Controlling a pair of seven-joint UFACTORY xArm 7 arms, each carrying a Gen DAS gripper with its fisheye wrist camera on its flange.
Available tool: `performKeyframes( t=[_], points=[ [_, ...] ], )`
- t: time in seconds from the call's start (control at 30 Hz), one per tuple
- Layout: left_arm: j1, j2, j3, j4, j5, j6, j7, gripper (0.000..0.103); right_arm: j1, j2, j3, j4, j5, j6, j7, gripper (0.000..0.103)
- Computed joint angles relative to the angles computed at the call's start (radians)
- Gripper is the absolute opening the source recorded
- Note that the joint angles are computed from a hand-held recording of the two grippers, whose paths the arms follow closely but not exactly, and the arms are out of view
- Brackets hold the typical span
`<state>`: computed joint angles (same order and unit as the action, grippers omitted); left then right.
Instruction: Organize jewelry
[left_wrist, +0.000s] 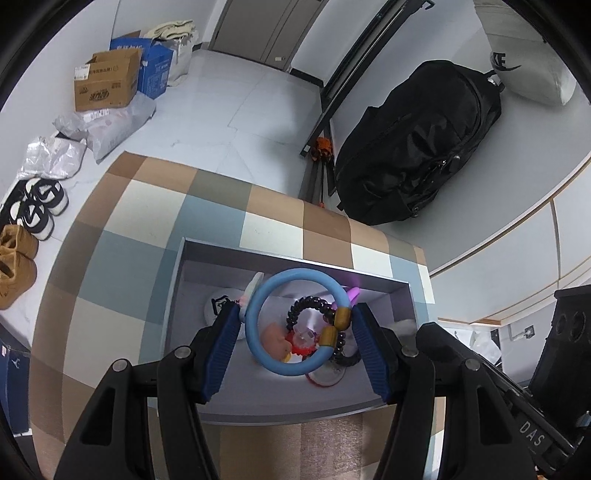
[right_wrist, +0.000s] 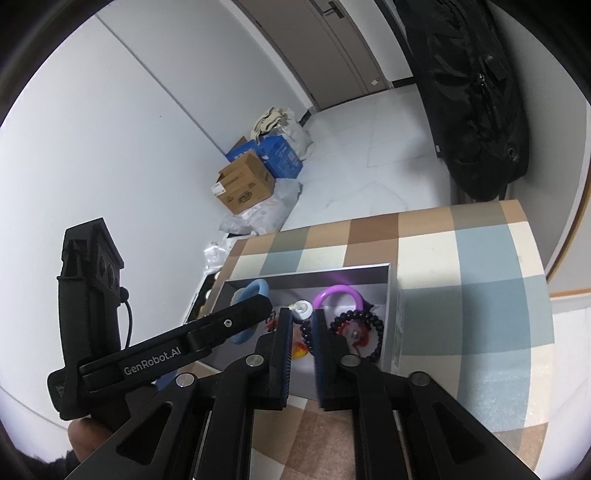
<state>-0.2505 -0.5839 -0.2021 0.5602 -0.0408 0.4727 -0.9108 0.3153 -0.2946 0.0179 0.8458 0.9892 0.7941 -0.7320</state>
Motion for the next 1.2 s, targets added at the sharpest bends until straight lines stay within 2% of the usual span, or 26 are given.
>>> performKeyframes(
  t=[0.03,0.07,0.17,0.2,0.33,1.03,1.13,1.2],
  points=[
    [-0.001,-0.003,0.002,-0.003,-0.004,-0.004,-0.003,0.058,0.0,0.001,-0.004,0.0,0.01,0.002,-0.004,0.013],
    [-0.003,-0.008,0.004,-0.007,-0.008,-0.007,-0.004,0.06,-0.002,0.001,-0.007,0.001,0.015,0.006,-0.003,0.02],
    [0.005,-0.022,-0.006,-0.014,0.002,-0.018,-0.011,0.069,-0.008,-0.007,-0.017,-0.003,0.043,0.009,-0.007,0.034],
    [0.012,-0.022,-0.014,-0.011,0.011,-0.016,-0.016,0.072,-0.01,-0.013,-0.02,-0.004,0.054,0.01,-0.013,0.036],
    [0.025,-0.02,-0.032,0.004,0.041,0.004,-0.027,0.073,-0.011,-0.031,-0.019,-0.012,0.07,-0.009,-0.029,0.049],
    [0.065,-0.115,-0.108,0.007,0.181,0.098,-0.105,0.074,0.01,-0.095,-0.029,-0.064,0.053,-0.042,-0.047,0.075],
    [0.072,-0.136,-0.13,0.006,0.202,0.113,-0.126,0.08,0.019,-0.126,-0.033,-0.087,0.056,-0.059,-0.062,0.082],
    [0.084,-0.158,-0.151,0.001,0.224,0.118,-0.147,0.082,0.027,-0.147,-0.038,-0.104,0.063,-0.072,-0.079,0.082]
  ],
)
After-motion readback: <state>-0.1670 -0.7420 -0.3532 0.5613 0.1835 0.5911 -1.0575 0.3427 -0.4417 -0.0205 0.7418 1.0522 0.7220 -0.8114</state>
